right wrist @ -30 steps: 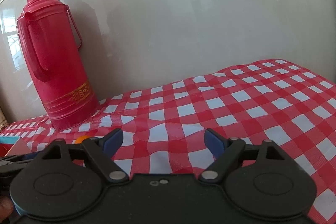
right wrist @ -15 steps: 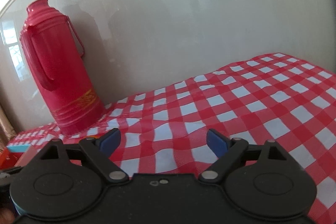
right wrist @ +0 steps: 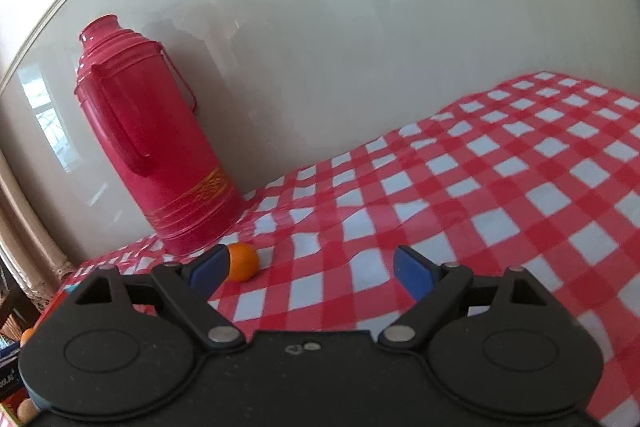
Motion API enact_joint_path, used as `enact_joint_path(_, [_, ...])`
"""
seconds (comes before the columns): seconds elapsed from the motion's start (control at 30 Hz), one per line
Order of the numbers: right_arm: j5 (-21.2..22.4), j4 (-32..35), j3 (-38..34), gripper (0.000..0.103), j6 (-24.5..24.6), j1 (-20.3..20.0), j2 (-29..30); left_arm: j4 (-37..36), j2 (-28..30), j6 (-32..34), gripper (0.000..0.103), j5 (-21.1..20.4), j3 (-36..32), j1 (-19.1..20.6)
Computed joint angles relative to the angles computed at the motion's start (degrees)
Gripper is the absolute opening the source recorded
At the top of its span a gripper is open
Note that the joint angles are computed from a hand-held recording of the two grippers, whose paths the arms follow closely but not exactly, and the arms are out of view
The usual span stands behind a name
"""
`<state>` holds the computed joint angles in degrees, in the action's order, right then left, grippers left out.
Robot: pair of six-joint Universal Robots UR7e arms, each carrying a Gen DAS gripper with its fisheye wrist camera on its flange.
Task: Organize fruits
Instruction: 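Carry the orange into the box and open the left gripper, then move the right gripper to the last orange and grasp it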
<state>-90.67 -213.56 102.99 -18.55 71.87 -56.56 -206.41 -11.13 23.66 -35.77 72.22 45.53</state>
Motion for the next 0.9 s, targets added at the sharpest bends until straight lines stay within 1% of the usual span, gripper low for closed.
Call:
enact_joint_path(0.1, [0.16, -1.30, 1.85, 0.083, -2.06, 0.59, -0.38, -2.81, -2.13, -0.54, 0.040, 2.34, 3.52, 0.03])
enact_joint_path(0.17, [0.22, -2.08, 3.04, 0.083, -3.68, 0.89, -0.66, -2.68, -3.57, -2.15, 0.040, 3.51, 5.70, 0.21])
enact_joint_path(0.2, [0.02, -2.50, 3.52, 0.083, -4.49, 1.08, -0.69, -3.25, -4.08, -2.70, 0.046, 4.06, 6.72, 0.21])
enact_joint_path(0.23, [-0.12, -2.73, 3.81, 0.083, -5.02, 1.21, -0.72, -5.16, -4.33, -2.67, 0.077, 4.79, 7.56, 0.10])
enact_joint_path(0.27, [-0.21, -3.00, 4.12, 0.083, -5.52, 1.33, -0.74, -7.53, -4.08, -1.63, 0.093, 5.85, 7.93, -0.17])
enact_joint_path(0.3, [-0.28, -3.22, 4.29, 0.083, -5.82, 1.42, -0.71, -11.33, -3.26, 1.31, 0.103, 7.08, 7.61, -0.49])
enact_joint_path(0.33, [-0.36, -3.49, 4.46, 0.083, -6.13, 1.50, -0.66, -14.25, -2.97, 3.80, 0.103, 7.92, 7.91, -0.84])
enact_joint_path(0.37, [-0.64, -3.61, 4.48, 0.083, -6.40, 1.61, -0.56, -14.77, -3.31, 3.95, 0.103, 8.10, 8.85, -0.90])
enact_joint_path(0.5, [-1.59, -3.55, 4.45, 0.083, -7.10, 1.86, -0.15, -14.60, -4.27, 1.74, 0.103, 8.80, 10.88, -0.62])
enact_joint_path(0.63, [-2.11, -4.23, 4.76, 0.083, -8.97, 2.21, 0.24, -18.52, -3.95, 4.97, 0.103, 9.44, 10.14, -0.34])
enact_joint_path(0.8, [-3.26, -5.17, 4.42, 0.083, -11.58, 2.88, 1.18, -19.49, -4.16, 5.63, 0.103, 10.69, 9.56, 0.37])
enact_joint_path(0.9, [-4.03, -6.18, 3.69, 0.083, -14.75, 3.76, 2.21, -21.56, -3.95, 8.16, 0.103, 10.82, 8.90, 0.59])
